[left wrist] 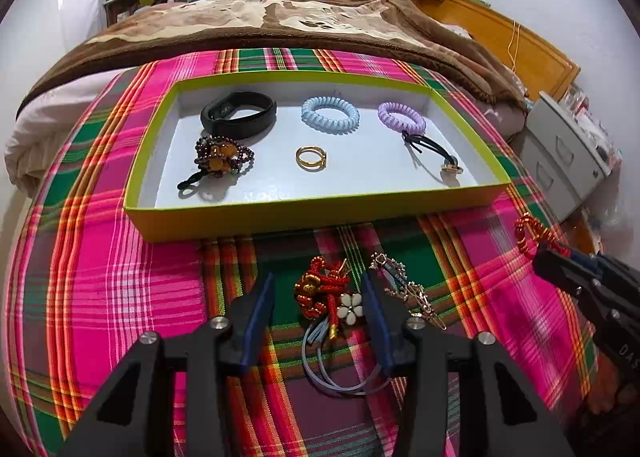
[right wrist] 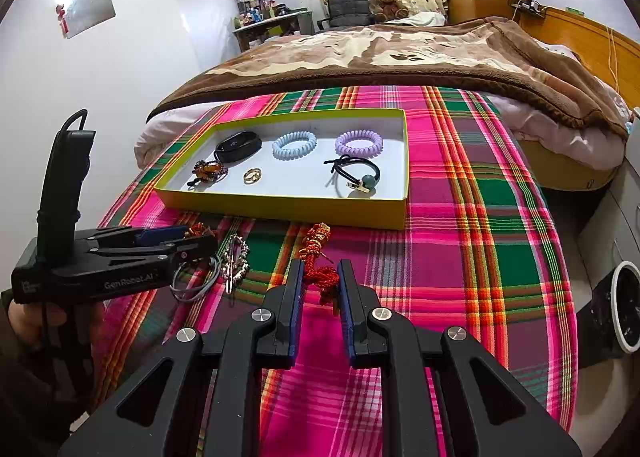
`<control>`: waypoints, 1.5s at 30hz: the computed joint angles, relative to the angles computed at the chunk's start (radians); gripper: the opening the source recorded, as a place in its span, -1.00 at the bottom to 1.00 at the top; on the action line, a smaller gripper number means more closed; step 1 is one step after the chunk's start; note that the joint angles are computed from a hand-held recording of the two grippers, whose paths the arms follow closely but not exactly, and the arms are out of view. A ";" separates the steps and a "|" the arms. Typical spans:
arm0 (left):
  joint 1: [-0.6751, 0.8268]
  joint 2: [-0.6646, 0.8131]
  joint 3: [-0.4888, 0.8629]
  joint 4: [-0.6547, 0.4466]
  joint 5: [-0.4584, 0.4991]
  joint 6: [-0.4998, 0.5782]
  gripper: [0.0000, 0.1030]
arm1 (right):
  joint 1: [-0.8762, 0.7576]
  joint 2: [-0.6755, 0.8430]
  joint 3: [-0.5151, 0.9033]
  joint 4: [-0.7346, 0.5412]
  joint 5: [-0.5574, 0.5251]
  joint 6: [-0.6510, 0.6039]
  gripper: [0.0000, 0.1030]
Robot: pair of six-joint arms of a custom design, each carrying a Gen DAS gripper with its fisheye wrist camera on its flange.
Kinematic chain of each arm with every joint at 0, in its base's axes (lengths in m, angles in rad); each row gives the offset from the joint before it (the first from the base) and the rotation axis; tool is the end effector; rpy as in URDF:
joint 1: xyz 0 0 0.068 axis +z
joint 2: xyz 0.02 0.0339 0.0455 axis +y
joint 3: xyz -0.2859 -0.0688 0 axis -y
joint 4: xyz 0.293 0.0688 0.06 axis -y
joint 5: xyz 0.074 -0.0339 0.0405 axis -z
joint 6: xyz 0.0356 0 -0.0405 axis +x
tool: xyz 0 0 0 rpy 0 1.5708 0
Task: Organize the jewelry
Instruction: 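Grasp the red knot tassel with the left tool while the right tool holds its tassel, then lower the red knot tassel into the box with the left tool while the right tool releases its tassel there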
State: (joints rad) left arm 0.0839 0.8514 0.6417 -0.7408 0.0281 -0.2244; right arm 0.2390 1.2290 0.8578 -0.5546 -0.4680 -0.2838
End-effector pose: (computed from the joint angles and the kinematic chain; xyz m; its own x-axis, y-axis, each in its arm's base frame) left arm 0.1938 0.0153 0.2371 -0.7755 -0.2884 -0.5616 -0.2462 0.9573 -0.1516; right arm 0.2707 0.0825 0.2480 -0.6124 -0.4064 -0.6781 -0.6732 0.7178 0.1777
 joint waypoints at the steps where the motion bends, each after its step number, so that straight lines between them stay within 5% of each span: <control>1: 0.000 -0.001 0.000 -0.001 0.014 0.002 -0.30 | -0.003 0.000 0.000 0.001 -0.002 0.001 -0.67; 7: -0.026 -0.012 0.004 -0.009 -0.019 -0.001 -0.50 | -0.009 -0.004 0.001 -0.003 -0.008 -0.002 -0.67; 24: 0.082 -0.148 0.003 -0.052 0.046 0.017 -0.52 | -0.004 -0.025 0.005 0.000 -0.013 0.032 -0.67; 45: 0.210 0.033 0.100 0.059 0.133 0.096 -0.52 | 0.143 0.211 0.214 0.090 0.083 0.126 -0.67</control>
State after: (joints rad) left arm 0.2940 0.8845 0.7413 -0.6817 0.1609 -0.1287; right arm 0.3823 1.4402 1.0722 -0.4645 -0.3846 -0.1581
